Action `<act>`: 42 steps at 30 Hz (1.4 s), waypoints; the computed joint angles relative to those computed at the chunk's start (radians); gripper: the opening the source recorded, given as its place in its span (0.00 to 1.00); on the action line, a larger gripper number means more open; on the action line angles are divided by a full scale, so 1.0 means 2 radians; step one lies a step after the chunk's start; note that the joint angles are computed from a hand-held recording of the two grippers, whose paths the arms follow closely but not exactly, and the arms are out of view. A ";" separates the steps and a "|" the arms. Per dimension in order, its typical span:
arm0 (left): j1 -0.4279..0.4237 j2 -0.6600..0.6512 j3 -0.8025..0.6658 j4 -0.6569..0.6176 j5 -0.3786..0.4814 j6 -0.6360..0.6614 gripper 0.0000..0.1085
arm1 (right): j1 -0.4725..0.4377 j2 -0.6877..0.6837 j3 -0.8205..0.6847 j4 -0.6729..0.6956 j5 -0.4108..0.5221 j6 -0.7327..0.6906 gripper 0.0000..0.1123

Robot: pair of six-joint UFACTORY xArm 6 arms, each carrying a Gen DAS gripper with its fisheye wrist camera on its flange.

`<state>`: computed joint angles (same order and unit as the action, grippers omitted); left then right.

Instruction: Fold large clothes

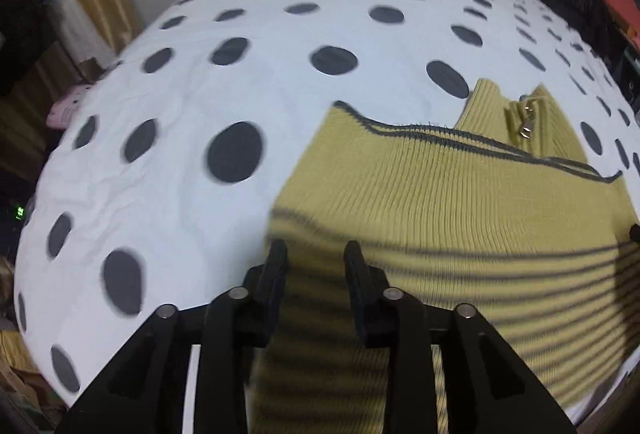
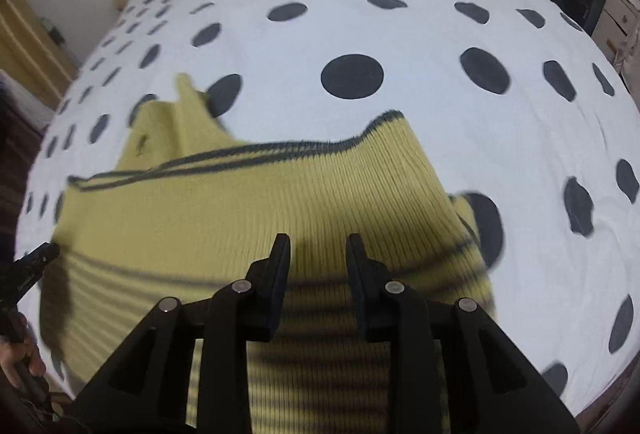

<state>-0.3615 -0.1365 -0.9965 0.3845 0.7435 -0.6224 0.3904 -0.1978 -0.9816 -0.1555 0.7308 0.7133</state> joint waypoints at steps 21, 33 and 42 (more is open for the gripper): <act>0.002 -0.227 0.233 -0.217 -0.019 -0.009 0.65 | 0.108 -0.136 0.080 -0.048 0.106 0.088 0.34; 0.000 -0.159 0.231 -0.288 -0.119 -0.005 0.71 | 0.121 -0.096 0.056 -0.015 0.048 0.080 0.35; -0.004 -0.156 0.240 -0.262 -0.153 -0.055 0.34 | 0.124 0.031 -0.036 0.088 -0.070 0.008 0.35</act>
<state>-0.3703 -0.4492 -0.5168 -0.1389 0.4365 -0.7320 0.6392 -0.1353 -1.0529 0.0199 0.5910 0.7295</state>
